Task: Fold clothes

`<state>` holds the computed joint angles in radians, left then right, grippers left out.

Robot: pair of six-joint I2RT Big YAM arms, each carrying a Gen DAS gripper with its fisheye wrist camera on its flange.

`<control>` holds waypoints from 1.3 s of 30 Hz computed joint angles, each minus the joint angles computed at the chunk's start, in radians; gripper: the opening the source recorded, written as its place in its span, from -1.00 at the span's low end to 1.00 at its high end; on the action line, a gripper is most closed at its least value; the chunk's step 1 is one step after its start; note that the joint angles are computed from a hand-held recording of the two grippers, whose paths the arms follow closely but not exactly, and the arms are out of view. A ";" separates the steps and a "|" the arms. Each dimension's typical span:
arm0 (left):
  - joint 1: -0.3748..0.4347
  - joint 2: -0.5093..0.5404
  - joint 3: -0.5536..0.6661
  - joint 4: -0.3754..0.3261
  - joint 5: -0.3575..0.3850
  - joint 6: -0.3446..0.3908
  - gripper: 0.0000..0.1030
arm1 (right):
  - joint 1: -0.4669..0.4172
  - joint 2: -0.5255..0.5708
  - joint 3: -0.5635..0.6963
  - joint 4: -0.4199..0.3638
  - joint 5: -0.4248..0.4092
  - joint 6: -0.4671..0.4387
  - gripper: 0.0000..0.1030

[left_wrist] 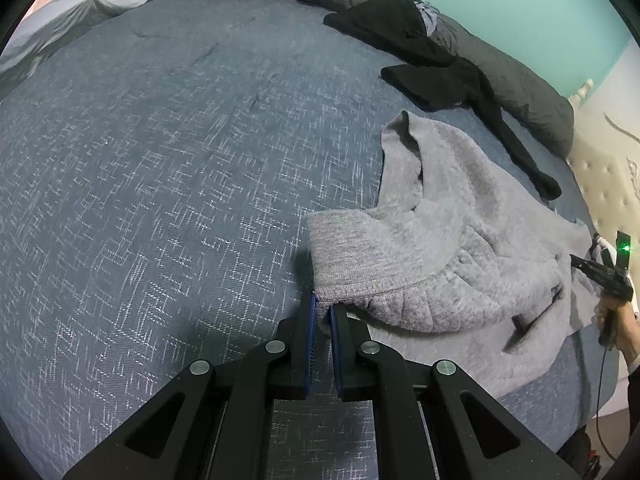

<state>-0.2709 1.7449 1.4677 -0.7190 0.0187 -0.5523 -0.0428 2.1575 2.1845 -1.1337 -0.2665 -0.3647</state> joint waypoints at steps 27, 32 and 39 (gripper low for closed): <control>-0.009 0.027 0.045 -0.053 -0.037 -0.009 -0.86 | -0.462 -0.117 -0.258 0.167 -0.069 0.464 0.04; -0.010 0.034 0.055 -0.067 -0.042 -0.002 -0.86 | -0.457 -0.111 -0.263 0.206 -0.061 0.464 0.03; -0.008 0.045 0.063 -0.071 -0.042 -0.004 -0.86 | -0.451 -0.147 -0.308 0.260 -0.027 0.442 -0.76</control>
<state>-0.2789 1.7897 1.5310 -0.7896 -0.0237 -0.5567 -0.4938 2.0105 1.8768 -0.8738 -0.2937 0.0771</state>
